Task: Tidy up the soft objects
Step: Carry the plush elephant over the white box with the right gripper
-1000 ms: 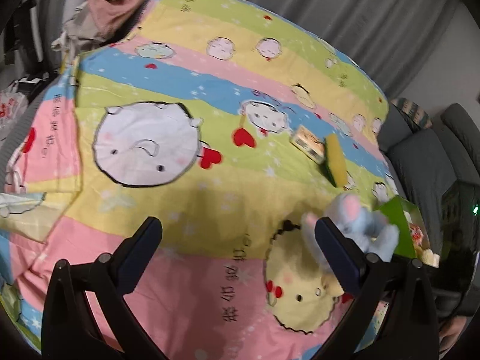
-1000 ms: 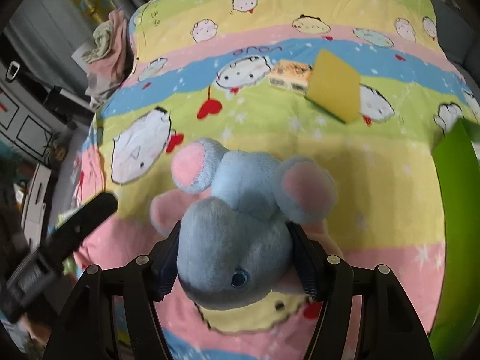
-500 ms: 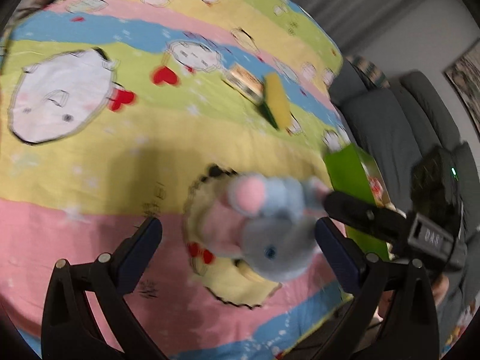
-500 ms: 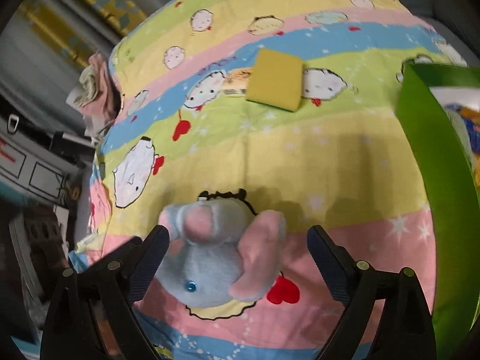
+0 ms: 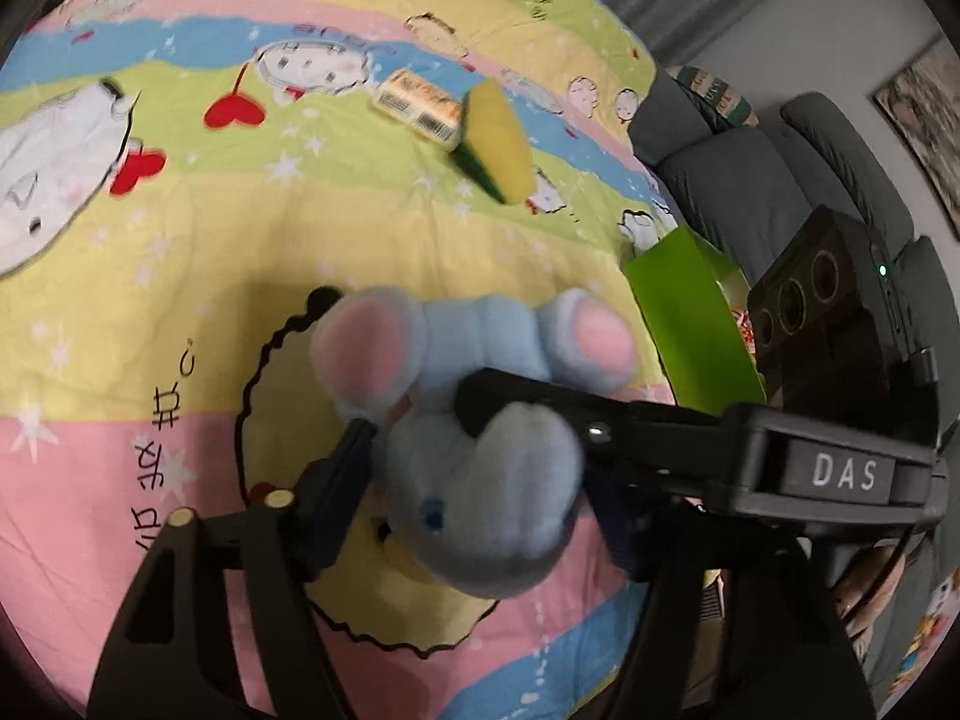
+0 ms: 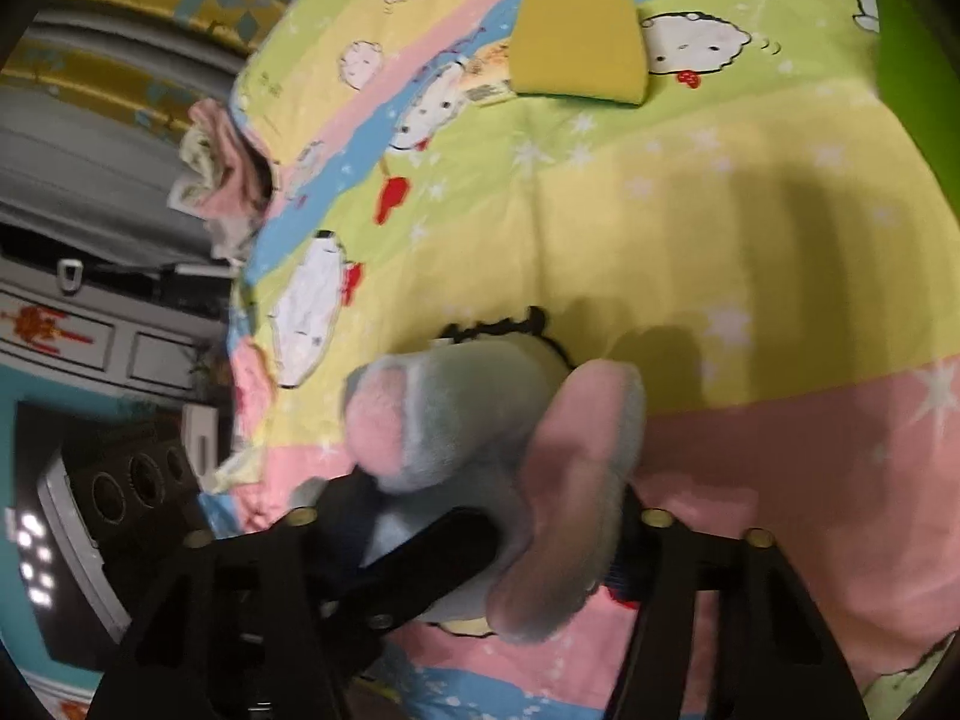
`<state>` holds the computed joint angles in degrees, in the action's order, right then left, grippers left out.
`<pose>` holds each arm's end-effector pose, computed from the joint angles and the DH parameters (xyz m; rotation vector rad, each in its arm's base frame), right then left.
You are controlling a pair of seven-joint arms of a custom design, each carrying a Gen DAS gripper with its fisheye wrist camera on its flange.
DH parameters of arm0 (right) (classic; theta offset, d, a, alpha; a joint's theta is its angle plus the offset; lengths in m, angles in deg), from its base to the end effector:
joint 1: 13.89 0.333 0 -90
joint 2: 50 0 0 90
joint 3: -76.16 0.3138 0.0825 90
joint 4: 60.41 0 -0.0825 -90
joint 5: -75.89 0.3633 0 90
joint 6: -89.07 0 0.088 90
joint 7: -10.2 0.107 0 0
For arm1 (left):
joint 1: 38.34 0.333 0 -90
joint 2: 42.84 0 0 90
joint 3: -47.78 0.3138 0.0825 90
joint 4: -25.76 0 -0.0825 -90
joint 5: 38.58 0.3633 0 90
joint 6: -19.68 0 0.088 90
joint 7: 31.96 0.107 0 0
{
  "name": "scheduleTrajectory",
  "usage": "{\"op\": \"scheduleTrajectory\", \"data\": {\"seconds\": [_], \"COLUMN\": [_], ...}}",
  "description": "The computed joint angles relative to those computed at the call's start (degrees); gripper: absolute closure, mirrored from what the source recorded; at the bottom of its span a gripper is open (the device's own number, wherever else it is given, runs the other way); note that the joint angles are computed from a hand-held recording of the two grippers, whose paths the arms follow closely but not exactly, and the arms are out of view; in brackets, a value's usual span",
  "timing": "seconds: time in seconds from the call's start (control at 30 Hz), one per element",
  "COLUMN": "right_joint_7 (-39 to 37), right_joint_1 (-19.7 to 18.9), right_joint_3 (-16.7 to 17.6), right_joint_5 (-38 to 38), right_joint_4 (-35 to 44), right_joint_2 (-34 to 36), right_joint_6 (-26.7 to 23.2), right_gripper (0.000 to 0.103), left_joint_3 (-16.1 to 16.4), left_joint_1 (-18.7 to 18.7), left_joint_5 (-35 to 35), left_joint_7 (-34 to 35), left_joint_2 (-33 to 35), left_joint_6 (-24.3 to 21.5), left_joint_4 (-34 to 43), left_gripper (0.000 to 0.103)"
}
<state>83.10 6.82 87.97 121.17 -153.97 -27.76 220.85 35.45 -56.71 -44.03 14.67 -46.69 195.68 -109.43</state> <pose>0.5703 0.3595 0.4413 -2.0180 1.3724 0.5428 0.4556 -0.2635 0.4584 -2.2907 1.6752 -1.1576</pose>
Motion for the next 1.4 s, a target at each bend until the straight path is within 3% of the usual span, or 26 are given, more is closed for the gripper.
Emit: {"op": "scheduleTrajectory", "data": {"seconds": [0.07, 0.2, 0.33, 0.37, 0.6, 0.7, 0.8, 0.9, 0.97, 1.13, 1.3, 1.4], "right_joint_7": [-1.26, -5.35, -10.82, -12.32, -17.9, -17.04, -15.83, -11.05, -6.7, -4.75, 4.32, 5.0], "right_joint_1": [0.47, -0.7, -2.22, -2.65, -5.36, -5.91, -6.6, -7.07, -7.27, -9.39, -8.93, -10.07], "right_joint_3": [-0.17, -0.23, -1.17, -1.57, -5.36, -6.4, -7.07, -7.65, -7.92, -8.02, -8.66, -7.91], "right_joint_5": [-0.58, 3.6, 9.82, 11.77, 23.15, 23.07, 22.44, 17.78, 13.74, 13.0, 2.3, 2.53], "right_joint_4": [-1.96, -6.05, -9.68, -10.36, -14.1, -14.84, -15.18, -15.1, -15.68, -14.98, -14.6, -13.72], "right_joint_2": [-2.16, -7.19, -12.12, -13.15, -17.47, -17.74, -17.61, -16.61, -16.33, -14.87, -13.07, -12.05], "right_joint_6": [2.72, 8.21, 12.74, 13.61, 17.8, 20.51, 22.12, 23.95, 25.53, 23.0, 24.74, 23.38], "right_gripper": [0.047, 0.047, 0.047, 0.047, 0.047, 0.047, 0.047, 0.047, 0.047, 0.047, 0.047, 0.047], "left_joint_3": [-0.66, -4.33, -3.54, -3.25, -3.73, -6.2, -5.4, -6.66, -7.77, -6.32, -4.1, -2.64], "left_joint_1": [0.55, 5.91, 4.41, 3.35, -2.11, -1.9, -4.19, -4.71, -4.66, -6.82, -9.09, -10.09], "left_joint_5": [3.49, 25.08, 39.59, 40.78, 34.91, 29.26, 27.02, 23.69, 20.78, 17.86, 16.83, 17.52], "left_joint_7": [-1.27, -15.45, -23.23, -22.45, -8.45, -0.17, 3.28, 8.9, 12.35, 14.54, 13.23, 11.59], "left_joint_2": [0.2, 1.38, 5.32, 6.91, 18.77, 24.05, 27.24, 30.97, 33.28, 36.58, 38.65, 38.88], "left_joint_6": [1.43, 2.51, 1.44, 0.7, -5.01, -6.12, -7.46, -10.01, -11.52, -13.46, -17.08, -17.66], "left_joint_4": [0.78, 5.56, 14.55, 17.59, 35.45, 41.67, 45.95, 50.89, 53.77, 57.89, 61.36, 61.75], "left_gripper": [0.041, 0.041, 0.041, 0.041, 0.042, 0.042, 0.043, 0.053, 0.054, 0.054, 0.054, 0.054]}}
